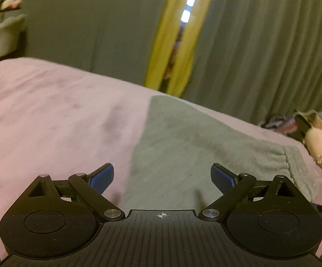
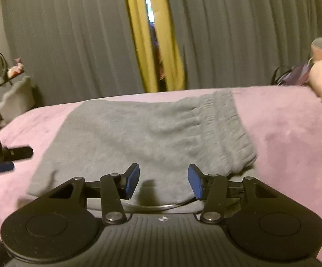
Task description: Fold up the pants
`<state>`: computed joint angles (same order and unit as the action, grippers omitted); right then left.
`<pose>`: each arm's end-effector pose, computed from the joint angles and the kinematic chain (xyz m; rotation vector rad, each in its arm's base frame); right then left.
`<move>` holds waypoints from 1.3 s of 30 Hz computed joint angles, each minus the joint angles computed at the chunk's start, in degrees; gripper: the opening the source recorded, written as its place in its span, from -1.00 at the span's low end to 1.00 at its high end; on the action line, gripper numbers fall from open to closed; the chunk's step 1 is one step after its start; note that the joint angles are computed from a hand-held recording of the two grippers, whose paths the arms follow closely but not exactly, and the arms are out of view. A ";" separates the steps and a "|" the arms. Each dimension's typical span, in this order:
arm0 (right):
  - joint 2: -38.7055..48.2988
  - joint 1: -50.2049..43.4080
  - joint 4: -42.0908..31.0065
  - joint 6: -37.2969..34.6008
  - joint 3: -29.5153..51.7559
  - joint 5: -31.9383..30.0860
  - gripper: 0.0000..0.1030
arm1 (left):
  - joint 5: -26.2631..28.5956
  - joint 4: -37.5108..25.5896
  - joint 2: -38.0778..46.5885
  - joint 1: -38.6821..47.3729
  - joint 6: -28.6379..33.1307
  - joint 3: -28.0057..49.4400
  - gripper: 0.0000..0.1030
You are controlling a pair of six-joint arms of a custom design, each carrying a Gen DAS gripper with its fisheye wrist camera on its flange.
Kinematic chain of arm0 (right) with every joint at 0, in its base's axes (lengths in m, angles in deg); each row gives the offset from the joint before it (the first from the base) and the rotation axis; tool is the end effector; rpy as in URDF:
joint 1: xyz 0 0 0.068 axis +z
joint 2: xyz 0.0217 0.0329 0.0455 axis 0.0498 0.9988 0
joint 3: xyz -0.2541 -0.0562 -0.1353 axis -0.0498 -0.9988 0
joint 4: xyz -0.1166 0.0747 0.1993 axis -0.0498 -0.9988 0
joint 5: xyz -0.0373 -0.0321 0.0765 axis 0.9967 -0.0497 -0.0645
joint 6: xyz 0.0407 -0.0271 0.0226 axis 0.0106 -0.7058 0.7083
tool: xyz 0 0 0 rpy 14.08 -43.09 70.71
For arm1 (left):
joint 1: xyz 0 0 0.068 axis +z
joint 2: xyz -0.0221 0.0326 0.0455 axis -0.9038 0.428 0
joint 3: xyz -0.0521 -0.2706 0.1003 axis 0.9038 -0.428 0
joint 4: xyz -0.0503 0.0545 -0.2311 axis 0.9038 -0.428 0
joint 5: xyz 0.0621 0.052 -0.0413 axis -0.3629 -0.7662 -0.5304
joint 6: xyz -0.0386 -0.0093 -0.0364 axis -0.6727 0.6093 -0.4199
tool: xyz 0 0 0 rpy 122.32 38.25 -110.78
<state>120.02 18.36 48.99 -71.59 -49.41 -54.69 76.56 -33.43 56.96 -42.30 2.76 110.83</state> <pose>0.2619 0.0791 0.1635 -0.2228 2.1775 0.4319 0.2326 0.0850 0.2121 -0.3591 2.1695 -0.1414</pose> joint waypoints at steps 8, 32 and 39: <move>6.26 0.99 13.09 -3.26 -3.19 1.84 -0.06 | -9.37 1.38 18.83 -12.66 4.88 14.08 0.89; 11.62 0.57 21.85 -7.06 -4.15 -1.58 0.14 | -13.56 2.37 13.19 -7.61 2.51 3.02 1.00; 11.58 -0.94 21.83 -7.52 -4.31 -4.00 0.16 | -14.31 -0.59 5.25 -5.31 -0.24 -3.24 1.00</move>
